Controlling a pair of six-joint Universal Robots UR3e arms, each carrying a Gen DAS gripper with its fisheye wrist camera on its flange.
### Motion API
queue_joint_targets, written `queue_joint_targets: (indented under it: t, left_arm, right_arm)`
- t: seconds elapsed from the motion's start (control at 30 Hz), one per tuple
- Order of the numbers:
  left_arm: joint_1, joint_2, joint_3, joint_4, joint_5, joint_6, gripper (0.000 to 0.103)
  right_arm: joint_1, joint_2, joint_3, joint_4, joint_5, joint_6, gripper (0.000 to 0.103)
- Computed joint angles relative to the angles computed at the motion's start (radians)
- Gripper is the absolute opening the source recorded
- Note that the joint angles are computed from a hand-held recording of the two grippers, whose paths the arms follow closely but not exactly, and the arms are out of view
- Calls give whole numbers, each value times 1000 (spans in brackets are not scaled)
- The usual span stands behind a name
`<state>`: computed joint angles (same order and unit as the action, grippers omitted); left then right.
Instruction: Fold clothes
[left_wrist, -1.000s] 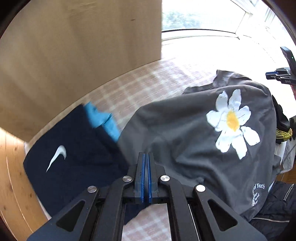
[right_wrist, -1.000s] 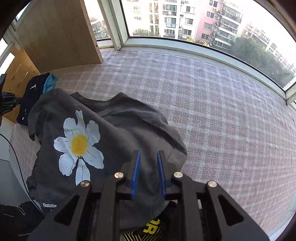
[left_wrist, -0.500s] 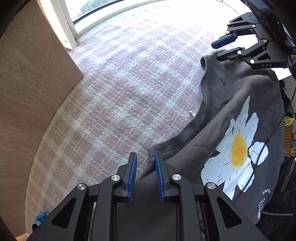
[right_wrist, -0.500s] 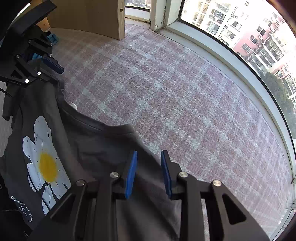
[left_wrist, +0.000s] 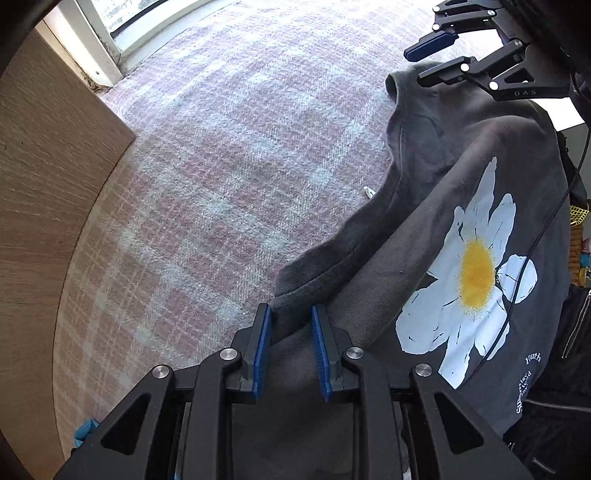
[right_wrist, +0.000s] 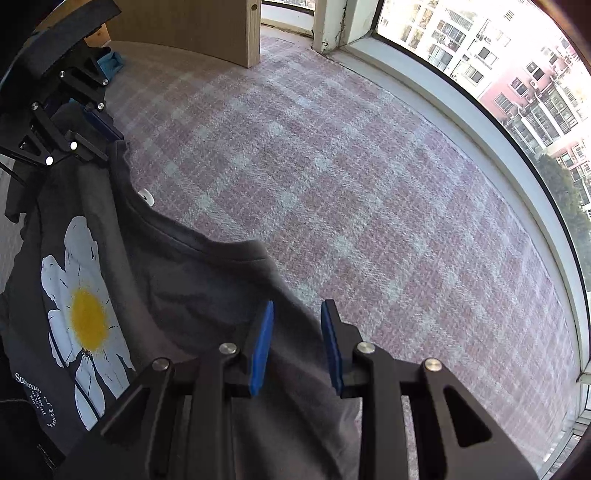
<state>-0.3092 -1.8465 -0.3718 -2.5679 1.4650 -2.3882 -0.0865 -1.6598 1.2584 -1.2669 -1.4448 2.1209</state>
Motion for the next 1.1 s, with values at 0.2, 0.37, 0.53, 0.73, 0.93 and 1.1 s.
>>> queue_joint_targets:
  t: [0.2,0.37,0.53,0.73,0.93,1.1]
  left_arm:
    - [30,182,-261,147,-19,5,8]
    - [87,277,-331,190,-43,2,6]
    - [96,283,-250,219,-5,-28,5]
    - [97,205,-112,234,31,-65,4]
    - [-30,148,-299,534,170,-173,2]
    - [-62,188,-434,650,225,-190,10]
  right_arm:
    - [-11,-33,79,-34,13,2,25]
    - [-65,-63,74,0,70,5,6]
    - [-129,-71,-2,69,154,21,6]
    - [-99,34,-122,22,156,159,5]
    - [6,127,-81,-240,-8,407,0]
    - [4,223,-141,-265,-32,503,1]
